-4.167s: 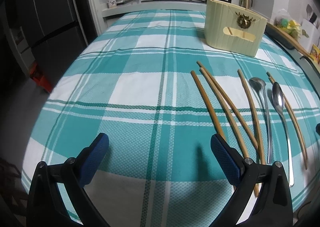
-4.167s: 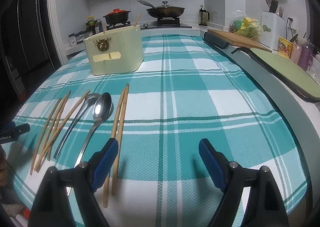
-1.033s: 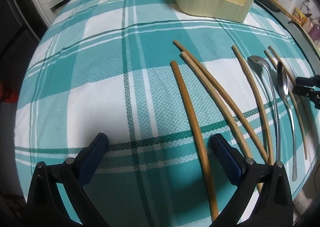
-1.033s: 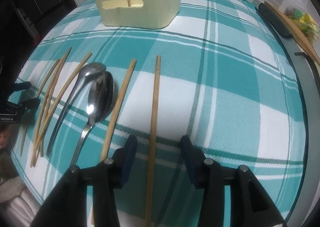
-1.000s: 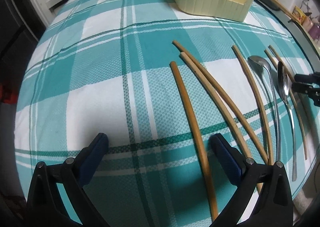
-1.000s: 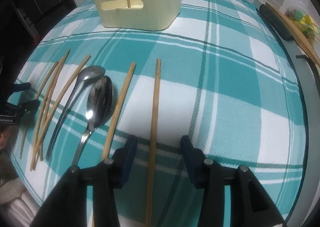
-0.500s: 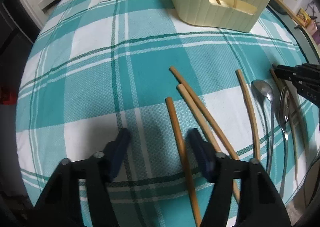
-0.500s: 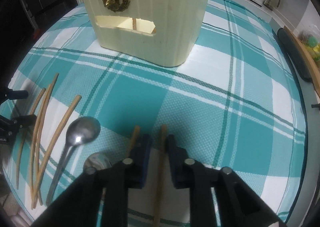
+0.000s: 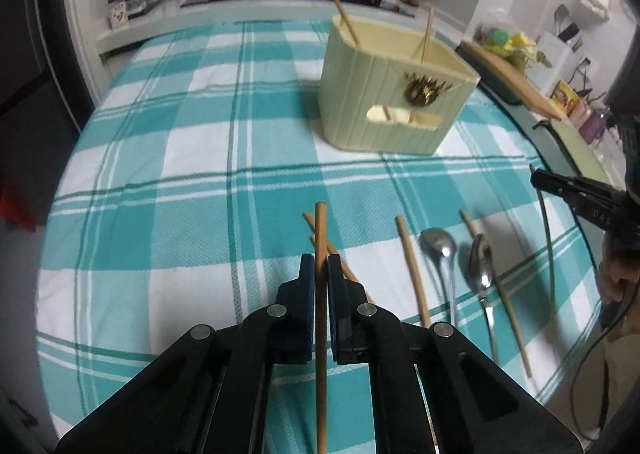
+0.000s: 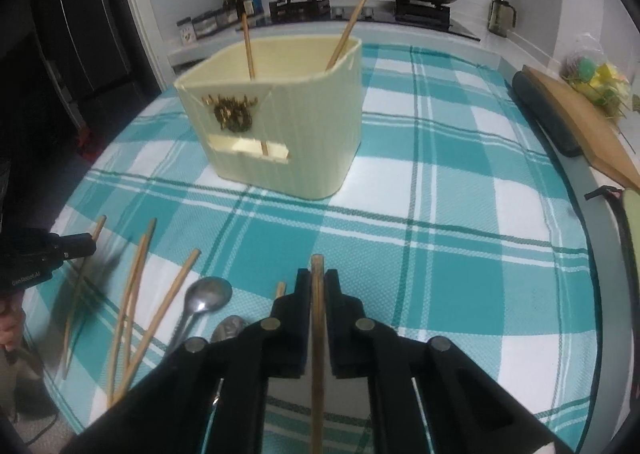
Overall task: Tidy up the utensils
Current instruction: 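Lift both chopsticks and carry them above the cream utensil box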
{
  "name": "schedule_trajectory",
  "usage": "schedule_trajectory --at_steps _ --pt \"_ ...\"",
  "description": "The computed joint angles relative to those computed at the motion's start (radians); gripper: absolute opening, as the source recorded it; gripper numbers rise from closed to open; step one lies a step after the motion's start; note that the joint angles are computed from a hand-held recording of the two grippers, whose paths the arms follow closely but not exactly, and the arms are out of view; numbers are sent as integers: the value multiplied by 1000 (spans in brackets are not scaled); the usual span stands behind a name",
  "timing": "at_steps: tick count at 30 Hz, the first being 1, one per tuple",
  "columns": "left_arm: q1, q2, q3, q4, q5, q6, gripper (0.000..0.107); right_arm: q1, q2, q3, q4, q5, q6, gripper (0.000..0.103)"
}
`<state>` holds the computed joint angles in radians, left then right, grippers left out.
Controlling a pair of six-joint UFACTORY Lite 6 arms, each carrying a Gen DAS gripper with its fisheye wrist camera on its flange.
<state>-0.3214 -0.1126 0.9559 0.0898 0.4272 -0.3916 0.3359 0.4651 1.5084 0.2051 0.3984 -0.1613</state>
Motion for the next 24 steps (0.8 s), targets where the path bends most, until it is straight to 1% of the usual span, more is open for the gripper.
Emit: schedule_trajectory --at_steps 2,6,10,12,15,18,19,21,24 --pt "0 -89 0 0 17 4 5 -2 -124 -89 36 -26 -24 7" --pt "-44 -229 7 91 54 -90 5 5 -342 -225 76 -63 -44 7" --pt "-98 -320 35 171 81 -184 4 36 -530 -314 -8 -92 49 7" --pt "-127 -345 48 217 88 -238 4 63 -594 -335 -104 -108 151 7" --pt "-146 -339 84 284 85 -292 4 106 -645 -337 -286 -130 343 7" --pt "-127 -307 143 245 75 -247 4 149 -651 -309 -557 -143 612 7" --pt "-124 -303 161 233 77 -233 4 157 -648 -296 -613 -142 669 7" --pt "-107 -275 217 201 76 -188 4 164 -629 -252 -665 -143 729 7" --pt "-63 -212 321 97 79 -72 4 160 -571 -150 -693 -137 743 7"
